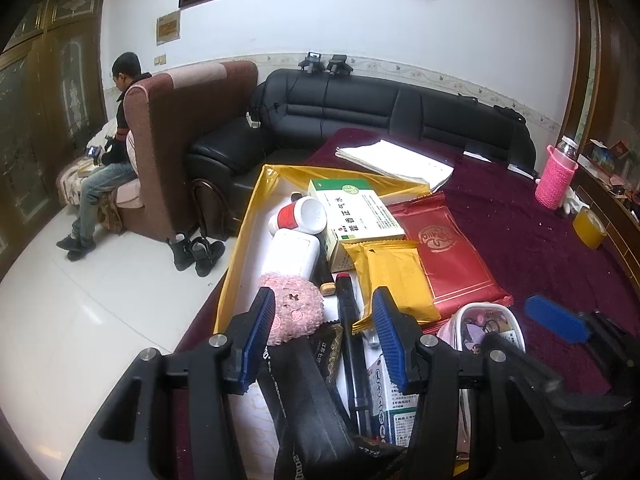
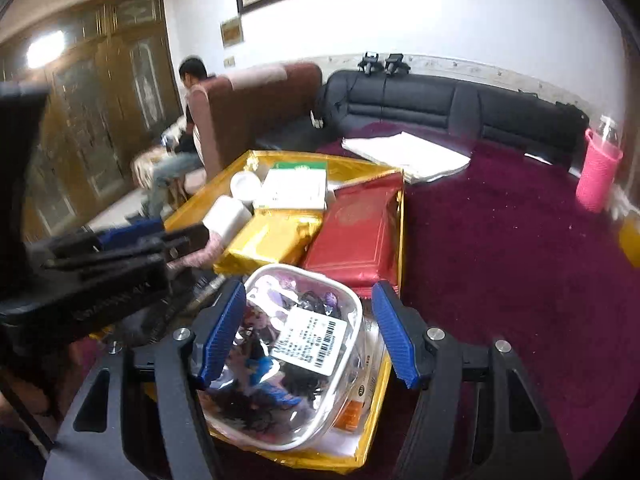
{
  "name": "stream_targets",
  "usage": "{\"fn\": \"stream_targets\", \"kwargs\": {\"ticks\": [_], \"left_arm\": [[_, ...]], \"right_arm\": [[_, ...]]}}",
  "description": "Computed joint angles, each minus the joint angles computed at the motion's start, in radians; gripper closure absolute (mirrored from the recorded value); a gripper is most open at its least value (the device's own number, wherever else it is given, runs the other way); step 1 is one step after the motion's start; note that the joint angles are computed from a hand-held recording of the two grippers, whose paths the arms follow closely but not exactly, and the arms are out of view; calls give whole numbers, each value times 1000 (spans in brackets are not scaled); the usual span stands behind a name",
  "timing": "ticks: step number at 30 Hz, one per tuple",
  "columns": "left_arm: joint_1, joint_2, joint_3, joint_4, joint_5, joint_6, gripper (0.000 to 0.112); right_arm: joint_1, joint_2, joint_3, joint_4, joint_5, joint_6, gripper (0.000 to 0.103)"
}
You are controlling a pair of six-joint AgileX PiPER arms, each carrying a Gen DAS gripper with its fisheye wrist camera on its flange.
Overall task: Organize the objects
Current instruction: 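Lower the pouch and keychain into the tray and open both grippers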
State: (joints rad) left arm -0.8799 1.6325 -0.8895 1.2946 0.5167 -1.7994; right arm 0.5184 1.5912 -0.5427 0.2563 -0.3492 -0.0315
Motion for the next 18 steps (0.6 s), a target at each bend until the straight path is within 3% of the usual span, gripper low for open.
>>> {"fn": "stream_targets", "kwargs": {"ticks": [3,7,11,15,18], "left_arm": [[-47,-7,12,46,77,-59,48],[-132,-5,13,46,238,-72,33],[-199,5,13,-2,374,-82,22],[-232,10,28,-34,439,-87,20],[-230,19,8,-109,468,-43,20]], "right_arm": [[-32,-73,46,-131,3,148,38],[-1,-163,107,-47,14,86,38],[60,-222,195,34,-62,50,34],[137,-199,228,187,-159,-89,33],[132,-170,226,149,-170,-61,33]]}}
